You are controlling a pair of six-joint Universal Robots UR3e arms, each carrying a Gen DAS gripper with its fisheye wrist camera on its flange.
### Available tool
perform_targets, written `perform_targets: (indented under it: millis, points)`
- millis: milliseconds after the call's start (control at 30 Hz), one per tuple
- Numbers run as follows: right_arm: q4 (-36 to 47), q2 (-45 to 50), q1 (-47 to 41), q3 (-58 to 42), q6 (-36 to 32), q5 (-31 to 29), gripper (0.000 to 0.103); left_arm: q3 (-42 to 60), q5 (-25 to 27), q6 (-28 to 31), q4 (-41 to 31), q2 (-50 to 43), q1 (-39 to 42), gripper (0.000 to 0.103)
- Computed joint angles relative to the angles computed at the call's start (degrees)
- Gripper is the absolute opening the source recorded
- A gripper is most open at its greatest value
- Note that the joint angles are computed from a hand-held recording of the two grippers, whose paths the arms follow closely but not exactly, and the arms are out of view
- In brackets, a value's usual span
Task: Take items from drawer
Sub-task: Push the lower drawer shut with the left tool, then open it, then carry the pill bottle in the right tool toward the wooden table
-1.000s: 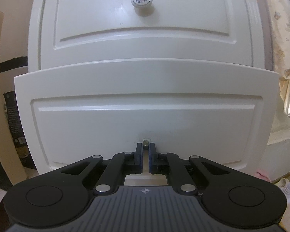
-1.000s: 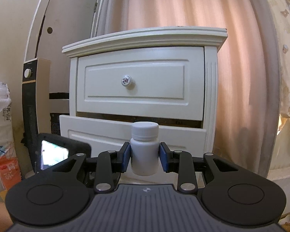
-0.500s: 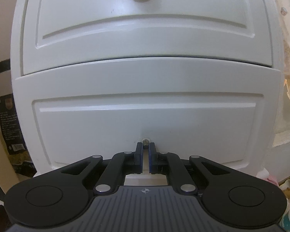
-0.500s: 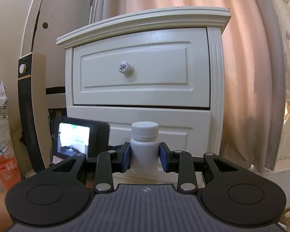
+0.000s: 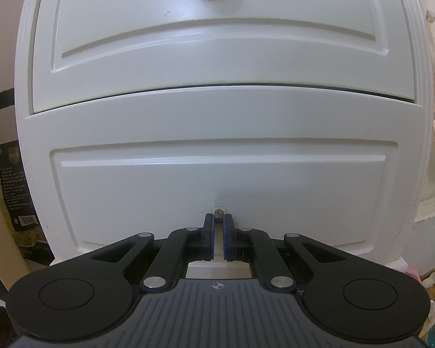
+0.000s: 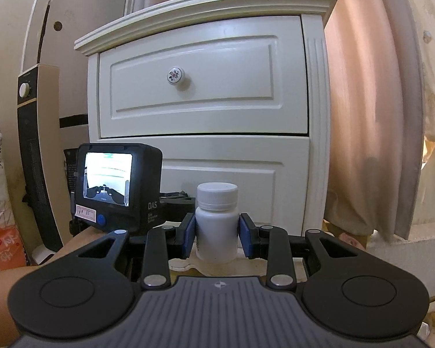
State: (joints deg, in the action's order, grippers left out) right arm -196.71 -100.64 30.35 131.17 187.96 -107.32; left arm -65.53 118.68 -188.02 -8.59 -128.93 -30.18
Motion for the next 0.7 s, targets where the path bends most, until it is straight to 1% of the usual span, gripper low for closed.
perform_targets:
  millis: [100,133,167,200,233,300,333,367,400,467,533,600,700]
  points:
    - [-0.72,0.27,0.22,0.07,-0.35,-0.13,0.032,2.28,2.67,-1.19,-1.78,-1.25,-2.28,0.004]
    - [-0.89,0.35,0.29,0.09,-0.41,-0.21,0.032,2.45,2.84,-1.71,-2.38,-1.27,-2.46,0.005]
    - [-0.90,0.34,0.29,0.11,-0.39,-0.15,0.032,2.60,3.02,-1.98,-2.86,-1.33,-2.65,0.009]
    - [-0.89,0.32,0.25,0.15,-0.34,-0.07,0.032,2.73,3.22,-1.80,-3.15,-1.48,-2.87,0.031]
    - [-0.90,0.34,0.18,0.20,-0.28,0.00,0.032,2.77,3.69,-1.44,-2.86,-1.74,-3.14,0.065]
    - [-0.86,0.48,0.16,0.20,-0.23,-0.05,0.032,3.18,7.64,-0.09,1.47,-3.69,-4.31,0.093]
    - [-0.99,0.62,0.11,0.25,-0.19,0.01,0.032,3.22,9.26,0.76,4.08,-4.49,-4.76,0.093]
    - [-1.17,0.82,0.09,0.27,-0.20,0.03,0.032,2.67,9.60,1.36,5.92,-4.55,-5.03,0.093]
    - [-1.42,1.15,0.16,0.21,-0.22,-0.09,0.032,1.84,8.66,1.47,6.24,-3.90,-4.97,0.093]
    - [-1.61,1.53,0.19,0.17,-0.10,-0.03,0.032,0.44,7.07,0.88,5.63,-2.48,-4.79,0.094]
    - [-1.55,1.87,0.25,-0.01,-0.06,0.11,0.032,-0.30,7.15,-0.03,4.67,-1.58,-4.86,0.099]
    - [-1.64,2.24,0.53,-0.28,-0.06,-0.10,0.032,0.29,7.54,-0.66,3.49,-1.66,-4.98,0.100]
    - [-1.87,2.77,1.01,-0.57,-0.06,-0.66,0.032,-1.24,7.71,-0.97,3.88,-0.77,-4.95,0.100]
